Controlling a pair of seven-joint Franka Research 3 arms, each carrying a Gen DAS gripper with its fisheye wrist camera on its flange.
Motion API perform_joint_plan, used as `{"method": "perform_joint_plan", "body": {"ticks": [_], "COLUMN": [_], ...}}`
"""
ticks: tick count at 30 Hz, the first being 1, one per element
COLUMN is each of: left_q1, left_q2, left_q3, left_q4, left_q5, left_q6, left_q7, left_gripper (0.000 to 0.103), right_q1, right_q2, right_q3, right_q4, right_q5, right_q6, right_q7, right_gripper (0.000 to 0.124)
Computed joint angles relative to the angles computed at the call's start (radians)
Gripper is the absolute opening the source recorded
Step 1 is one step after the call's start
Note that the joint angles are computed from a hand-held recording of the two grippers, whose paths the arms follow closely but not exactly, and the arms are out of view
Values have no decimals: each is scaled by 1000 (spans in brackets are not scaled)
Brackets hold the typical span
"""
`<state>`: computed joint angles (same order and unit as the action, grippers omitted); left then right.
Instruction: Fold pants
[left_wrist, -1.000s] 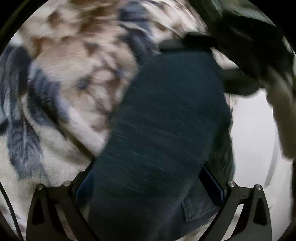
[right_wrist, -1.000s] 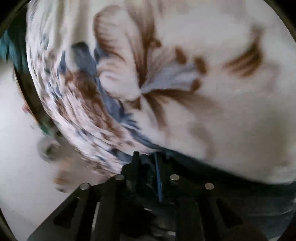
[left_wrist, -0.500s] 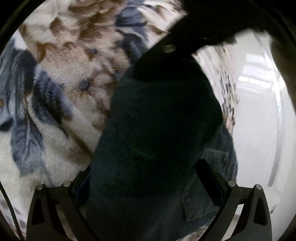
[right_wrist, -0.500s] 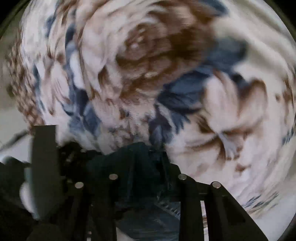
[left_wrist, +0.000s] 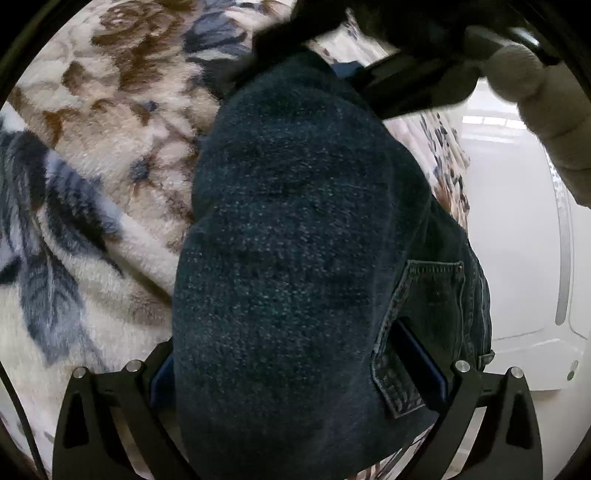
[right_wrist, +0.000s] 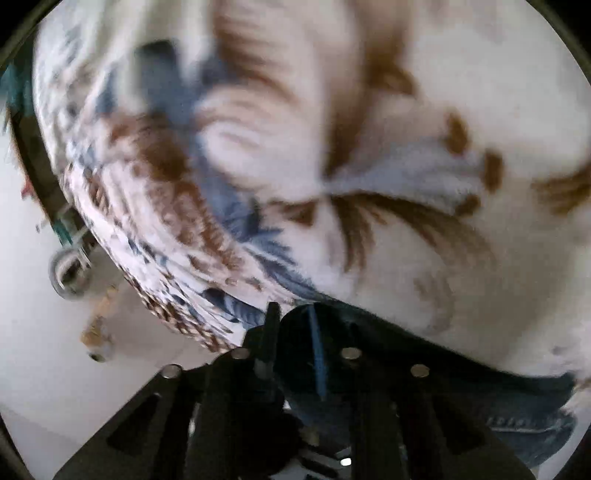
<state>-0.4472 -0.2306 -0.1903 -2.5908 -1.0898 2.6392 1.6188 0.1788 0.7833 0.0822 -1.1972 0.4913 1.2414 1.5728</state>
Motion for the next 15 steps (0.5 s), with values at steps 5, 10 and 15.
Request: {"method": "perform_joint_plan", "body": {"ticks": [5,10,15], "left_q1": [27,65,93], "left_q2": [17,4,-25], "left_q3": [19,18,33], "left_q4": [18,53,59], "left_q5": [27,100,189], "left_q6": [-38,-106,-149], "left_q7": [12,-49,-113], "left_gripper": [102,102,102], "right_q1": [49,97,79], "right_q2": [-140,-254,-332], "right_q3": [1,1,-40], "right_q4": [-63,-256,-364], "right_q5": [-108,-203,-200], "right_q6": [163,248,325], "right_q7": [-227,-370,-362], "right_gripper": [68,68,70]}}
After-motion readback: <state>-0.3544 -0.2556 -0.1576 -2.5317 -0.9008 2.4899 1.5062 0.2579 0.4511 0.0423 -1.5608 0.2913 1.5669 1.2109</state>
